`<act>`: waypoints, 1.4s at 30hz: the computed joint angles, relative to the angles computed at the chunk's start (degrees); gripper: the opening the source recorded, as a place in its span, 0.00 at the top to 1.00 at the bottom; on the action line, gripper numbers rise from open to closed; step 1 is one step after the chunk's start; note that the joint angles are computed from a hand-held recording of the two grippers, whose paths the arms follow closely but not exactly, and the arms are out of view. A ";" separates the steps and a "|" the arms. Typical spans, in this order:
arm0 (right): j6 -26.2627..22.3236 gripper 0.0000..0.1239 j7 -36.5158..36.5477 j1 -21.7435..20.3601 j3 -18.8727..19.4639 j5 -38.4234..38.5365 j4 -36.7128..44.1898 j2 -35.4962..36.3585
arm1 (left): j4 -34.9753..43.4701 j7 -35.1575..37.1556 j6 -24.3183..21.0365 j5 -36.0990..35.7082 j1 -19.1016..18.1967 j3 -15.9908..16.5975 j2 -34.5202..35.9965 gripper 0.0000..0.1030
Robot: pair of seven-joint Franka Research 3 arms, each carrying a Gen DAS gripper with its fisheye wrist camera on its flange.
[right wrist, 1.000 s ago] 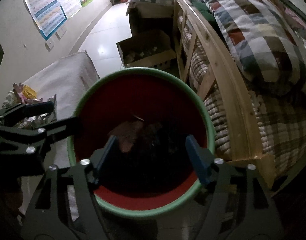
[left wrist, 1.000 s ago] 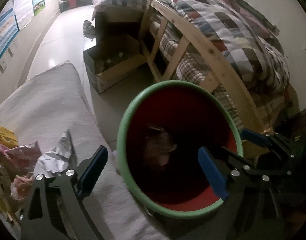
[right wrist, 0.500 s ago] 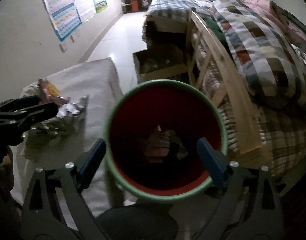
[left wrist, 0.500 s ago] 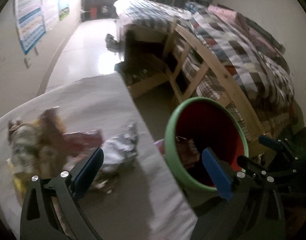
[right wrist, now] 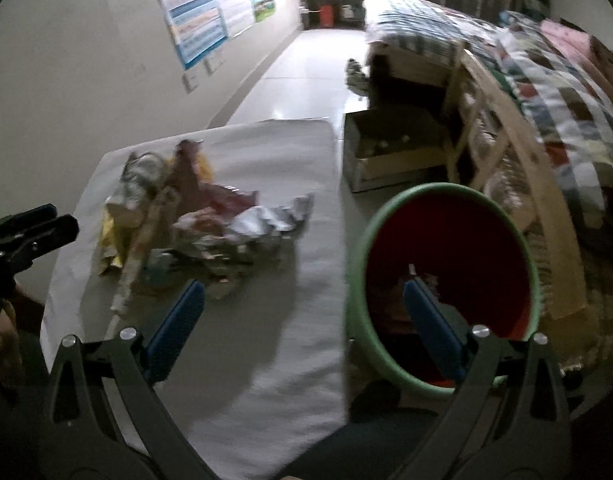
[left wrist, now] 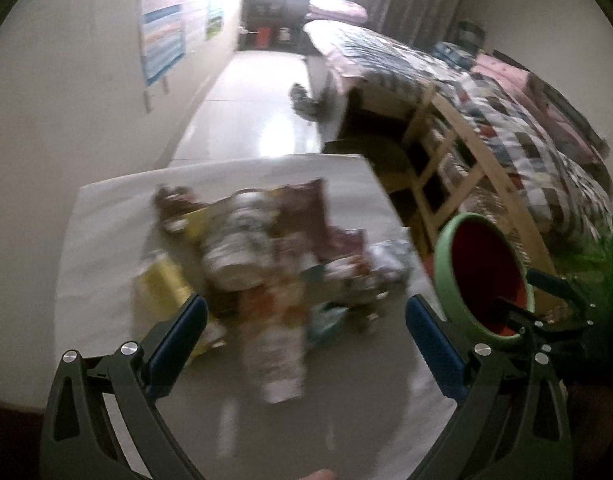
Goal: Collect trash
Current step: 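Move both tools back over the trash pile, then grasp the crumpled foil with the right tool while the left tool grasps the yellow box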
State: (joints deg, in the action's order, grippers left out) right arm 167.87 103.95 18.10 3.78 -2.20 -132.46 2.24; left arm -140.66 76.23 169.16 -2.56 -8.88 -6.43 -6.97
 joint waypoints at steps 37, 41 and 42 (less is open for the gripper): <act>-7.03 0.32 -2.40 2.35 -0.43 11.98 21.22 20.70 | 2.95 -0.60 -0.69 -6.55 10.26 -0.16 11.81 0.08; -7.88 0.32 -3.15 1.97 -0.18 14.27 23.29 23.07 | 5.24 -0.91 -1.58 -6.74 11.69 -1.34 14.59 0.08; -8.00 0.33 -3.08 2.13 -0.35 14.45 23.67 23.48 | 5.62 -1.55 -1.70 -6.12 11.82 -1.37 15.14 0.08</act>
State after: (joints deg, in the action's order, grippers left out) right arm 159.87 100.87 20.23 3.43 12.26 -108.79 25.72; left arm -135.04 74.68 167.46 -8.68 2.94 -7.80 8.17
